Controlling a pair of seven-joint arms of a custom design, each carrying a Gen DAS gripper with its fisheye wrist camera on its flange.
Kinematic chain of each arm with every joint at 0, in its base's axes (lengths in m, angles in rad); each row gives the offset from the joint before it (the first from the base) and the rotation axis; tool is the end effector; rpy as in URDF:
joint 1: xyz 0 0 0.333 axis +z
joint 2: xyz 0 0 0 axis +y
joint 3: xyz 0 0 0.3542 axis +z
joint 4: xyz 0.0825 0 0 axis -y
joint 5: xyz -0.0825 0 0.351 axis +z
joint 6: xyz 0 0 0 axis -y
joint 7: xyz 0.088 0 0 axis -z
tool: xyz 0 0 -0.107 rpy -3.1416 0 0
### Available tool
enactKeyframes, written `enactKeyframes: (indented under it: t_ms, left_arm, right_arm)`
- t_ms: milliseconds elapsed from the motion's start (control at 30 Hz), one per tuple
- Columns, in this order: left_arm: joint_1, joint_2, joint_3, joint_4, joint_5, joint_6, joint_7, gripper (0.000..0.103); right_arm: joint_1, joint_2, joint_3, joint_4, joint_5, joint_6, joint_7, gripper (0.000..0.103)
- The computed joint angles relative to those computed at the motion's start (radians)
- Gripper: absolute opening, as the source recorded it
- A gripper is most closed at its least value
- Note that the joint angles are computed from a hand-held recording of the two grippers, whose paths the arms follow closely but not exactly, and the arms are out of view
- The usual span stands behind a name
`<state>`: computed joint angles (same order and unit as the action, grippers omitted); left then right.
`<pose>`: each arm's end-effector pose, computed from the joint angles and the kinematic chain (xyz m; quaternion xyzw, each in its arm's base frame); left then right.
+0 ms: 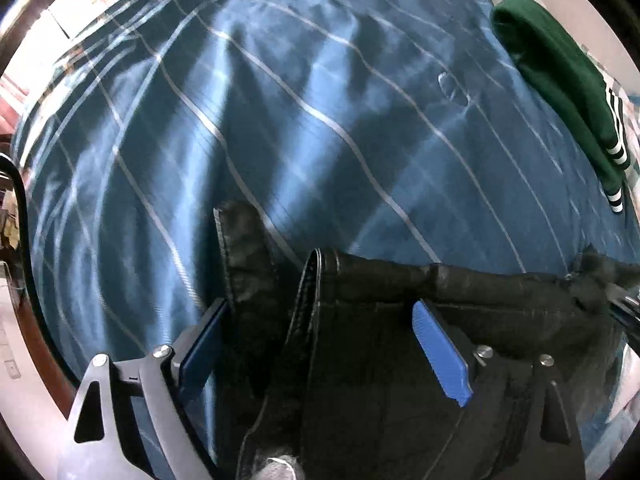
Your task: Fold large clothes
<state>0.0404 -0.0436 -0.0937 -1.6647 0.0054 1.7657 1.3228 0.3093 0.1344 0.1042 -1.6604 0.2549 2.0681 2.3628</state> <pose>0.5235 -0.0287 0.6619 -0.7702 0.6337 -0.0553 0.0466 0.5491 0.2506 0.5984 -0.5130 0.8383 0.0991 0.1558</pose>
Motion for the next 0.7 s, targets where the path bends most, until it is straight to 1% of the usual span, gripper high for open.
enactKeyframes:
  t_ms: [33,100,133,167,200,233,300,367,433,467,500,533,600,633,667,700]
  left_arm:
    - [0.0,0.0,0.0,0.012,0.006,0.001,0.003,0.091]
    - [0.0,-0.007,-0.001,0.039,0.02,-0.012,0.017,0.091]
    - [0.0,-0.012,-0.001,0.056,0.023,-0.024,0.025,0.091]
    - [-0.001,-0.022,-0.001,0.067,0.023,-0.029,0.029,0.091]
    - [-0.001,-0.033,-0.002,0.078,0.025,-0.039,0.032,0.091]
    - [-0.002,-0.039,-0.005,0.086,0.023,-0.049,0.031,0.091]
    - [-0.019,-0.044,-0.024,0.079,0.013,-0.049,-0.011,0.091]
    - [-0.029,-0.058,-0.032,0.022,-0.003,-0.029,-0.043,0.093]
    - [-0.043,-0.046,-0.05,-0.027,0.039,-0.019,-0.081,0.094]
    - [-0.053,-0.04,-0.061,-0.065,0.08,-0.017,-0.1,0.094]
    - [-0.064,-0.032,-0.072,-0.082,0.121,-0.016,-0.119,0.095]
    - [-0.073,-0.037,-0.075,-0.118,0.147,0.01,-0.119,0.097]
    - [-0.082,-0.054,-0.074,-0.176,0.18,0.081,-0.132,0.102]
    - [-0.083,-0.056,-0.072,-0.189,0.184,0.1,-0.14,0.103]
    - [-0.082,-0.06,-0.068,-0.202,0.179,0.121,-0.149,0.103]
    - [-0.079,-0.069,-0.064,-0.226,0.174,0.158,-0.171,0.103]
  right_arm:
    - [-0.003,0.046,-0.001,0.024,0.006,-0.026,0.004,0.015]
    - [-0.013,0.081,-0.001,0.031,0.026,-0.021,0.003,0.012]
    - [-0.02,0.094,-0.002,0.056,0.038,-0.045,0.012,0.012]
    - [-0.03,0.107,0.0,0.102,0.056,-0.101,0.018,0.012]
    - [-0.034,0.102,0.001,0.113,0.061,-0.117,0.02,0.012]
    - [-0.036,0.084,0.001,0.112,0.065,-0.114,0.017,0.012]
    - [-0.029,0.02,0.005,0.076,0.058,-0.062,-0.007,0.012]
    - [-0.021,-0.033,0.016,0.04,0.104,-0.009,-0.076,0.012]
    - [-0.014,-0.017,0.022,0.068,0.16,-0.028,-0.136,0.012]
    - [-0.011,0.013,0.028,0.098,0.187,-0.057,-0.176,0.012]
    - [0.0,0.051,0.032,0.128,0.168,-0.075,-0.187,0.012]
    - [0.011,0.098,0.032,0.169,0.13,-0.109,-0.182,0.012]
    - [0.016,0.177,0.031,0.218,0.103,-0.168,-0.159,0.012]
    - [0.01,0.189,0.032,0.2,0.127,-0.142,-0.145,0.012]
    - [0.002,0.204,0.033,0.211,0.141,-0.141,-0.134,0.011]
    - [-0.001,0.227,0.035,0.248,0.138,-0.172,-0.125,0.011]
